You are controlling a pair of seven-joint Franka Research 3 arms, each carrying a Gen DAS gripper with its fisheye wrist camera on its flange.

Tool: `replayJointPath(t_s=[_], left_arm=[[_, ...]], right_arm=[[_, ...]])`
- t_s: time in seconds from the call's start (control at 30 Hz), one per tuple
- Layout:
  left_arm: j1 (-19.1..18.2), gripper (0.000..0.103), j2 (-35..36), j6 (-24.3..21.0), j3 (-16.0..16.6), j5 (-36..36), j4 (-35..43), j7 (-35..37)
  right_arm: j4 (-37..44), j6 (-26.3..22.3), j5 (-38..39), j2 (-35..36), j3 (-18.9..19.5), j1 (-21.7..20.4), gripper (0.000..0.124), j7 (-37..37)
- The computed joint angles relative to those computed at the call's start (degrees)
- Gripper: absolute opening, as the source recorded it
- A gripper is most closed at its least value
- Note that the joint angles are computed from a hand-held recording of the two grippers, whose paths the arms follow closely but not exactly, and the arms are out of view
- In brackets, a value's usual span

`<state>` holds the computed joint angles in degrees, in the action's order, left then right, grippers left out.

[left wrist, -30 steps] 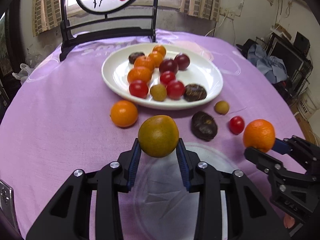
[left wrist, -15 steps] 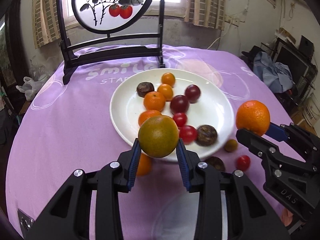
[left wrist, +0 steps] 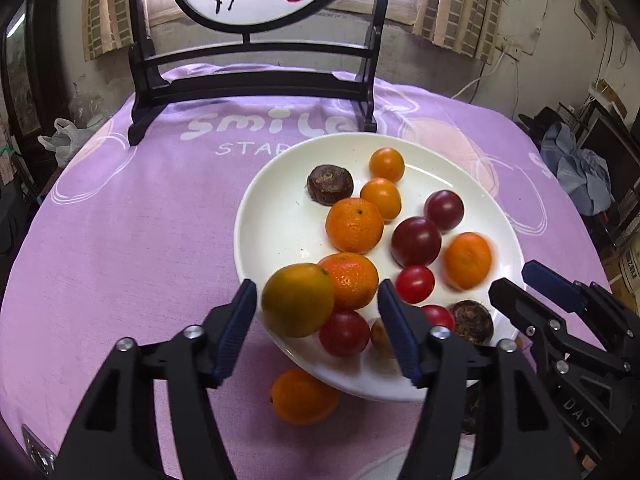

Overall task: Organize fruits
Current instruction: 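Carry both fruits onto the white plate and open both tools, then move both open tools back toward the loose fruits, then grasp a red tomato with the right tool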

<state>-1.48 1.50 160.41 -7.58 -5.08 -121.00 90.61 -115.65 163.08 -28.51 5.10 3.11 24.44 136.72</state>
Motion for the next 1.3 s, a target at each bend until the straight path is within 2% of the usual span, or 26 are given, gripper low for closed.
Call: replayJointPath(t_s=[0.1,0.27,0.53,0.7,0.8,0.93,1.07,1.13,1.2,1.3], left_arm=[[-0.2,0.064,-1.8,0.2,0.0,-1.3,-1.8,1.1],[-1.5,0.075,-6.4,1.2,0.9,-3.9,-6.4,2.2],[-5.7,0.083,-16.2,2.7,3.4,-3.6,-16.9,2.4],[-9.2,0.086,-20.9,2.5,5.9,-5.0,-22.4,3.2],[-9.6,0.086,-22.0,3.3,6.0,-4.1,-24.7,2.1],[-10.2,0.086,-21.6,5.1,6.5,-2.7,-26.4,1.3],[-9.5,0.086,-20.2,6.2,6.3,-0.3,-26.5,0.7],[-9.4,0.086,-20.0,6.8,6.5,0.4,-26.6,0.6],[-10.9,0.086,-19.8,6.5,8.1,-1.1,-26.3,2.1],[-12.0,0.086,-19.5,5.0,9.3,-3.6,-25.7,3.7]], right_arm=[[-2.3,0.9,-0.5,-1.9,0.0,-0.3,0.049,1.0],[-7.7,2.9,-0.7,-6.6,1.6,-2.5,0.055,3.0],[-17.8,4.2,-2.9,-15.6,7.4,-8.9,0.058,7.0],[-22.7,4.0,-0.1,-19.3,10.7,-11.8,0.058,6.0],[-24.6,4.0,2.4,-20.4,12.1,-12.6,0.058,4.7],[-25.5,2.0,1.7,-20.9,15.2,-14.5,0.058,5.3],[-23.6,-2.6,-0.9,-19.5,16.5,-14.7,0.058,6.3],[-22.1,-5.1,-2.3,-17.9,16.0,-13.7,0.058,6.3],[-20.1,-7.2,-2.9,-15.7,14.9,-12.1,0.056,5.5],[-17.4,-8.3,-3.1,-12.8,12.8,-10.1,0.054,5.0]])
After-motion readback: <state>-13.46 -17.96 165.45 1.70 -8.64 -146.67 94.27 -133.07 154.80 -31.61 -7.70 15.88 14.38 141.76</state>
